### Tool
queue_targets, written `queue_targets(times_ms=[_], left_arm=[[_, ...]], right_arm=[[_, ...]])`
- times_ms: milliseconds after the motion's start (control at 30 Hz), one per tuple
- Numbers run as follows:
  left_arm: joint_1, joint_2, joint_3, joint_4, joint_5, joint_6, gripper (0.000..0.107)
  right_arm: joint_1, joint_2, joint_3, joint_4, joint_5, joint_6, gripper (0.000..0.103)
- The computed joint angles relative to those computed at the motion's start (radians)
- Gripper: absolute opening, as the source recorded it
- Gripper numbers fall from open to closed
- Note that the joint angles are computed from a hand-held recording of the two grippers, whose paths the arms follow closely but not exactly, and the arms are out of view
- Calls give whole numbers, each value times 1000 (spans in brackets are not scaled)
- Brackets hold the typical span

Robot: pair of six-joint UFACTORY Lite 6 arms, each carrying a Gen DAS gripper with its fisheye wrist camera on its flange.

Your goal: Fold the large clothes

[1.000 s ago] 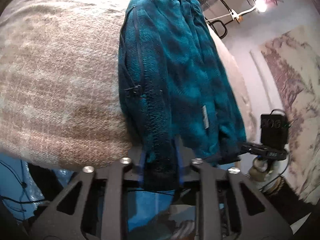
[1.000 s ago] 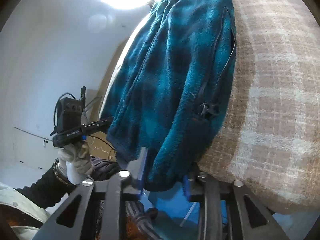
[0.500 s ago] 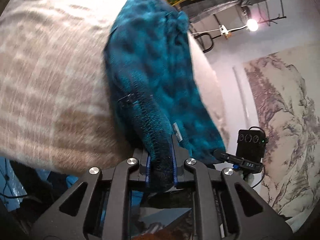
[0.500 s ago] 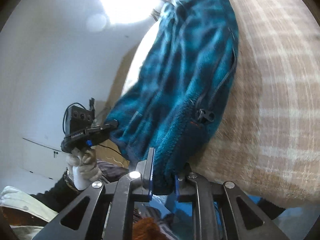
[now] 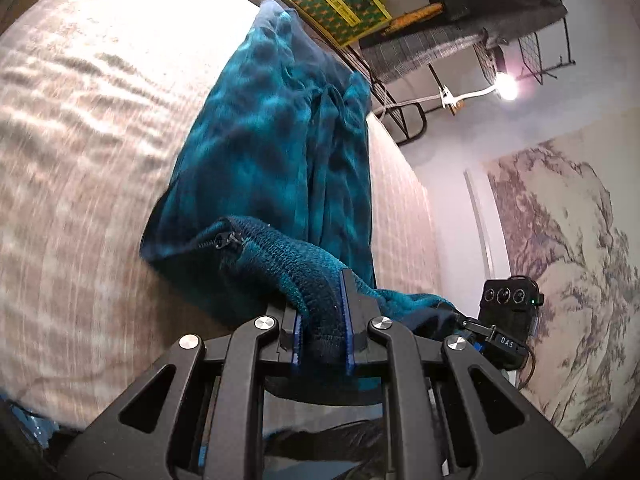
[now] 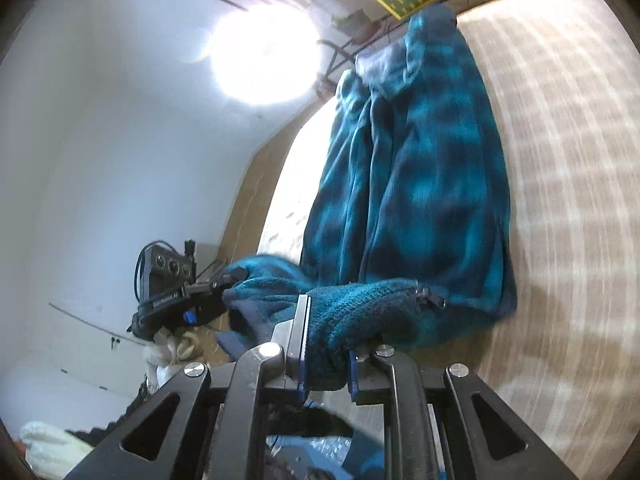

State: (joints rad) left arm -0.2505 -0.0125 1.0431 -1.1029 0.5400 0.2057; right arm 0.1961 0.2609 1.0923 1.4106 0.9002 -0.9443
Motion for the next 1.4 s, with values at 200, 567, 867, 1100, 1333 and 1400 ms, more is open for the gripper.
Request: queue_targets(times_ms=[200, 567, 867, 1100, 1333, 1400], left_arm=[[52, 234, 205, 29, 8, -4, 13], [105, 492, 401, -12, 29, 29, 15], [173, 522, 446, -131, 151, 73, 40], [204, 473, 424, -160, 123, 89, 50], [182, 414, 410, 124, 14, 2, 50], [169, 427, 415, 154, 15, -3, 50]], right_arm=[[14, 229, 277, -10, -53, 117, 13], [-19, 551, 605, -53, -33, 263, 15], [-64, 600, 656, -29, 77, 280, 20], [-118, 667, 668, 51, 213, 266, 26], [-147, 640, 652, 67, 277, 222, 30], [-155, 660, 653, 96, 301, 233, 32]])
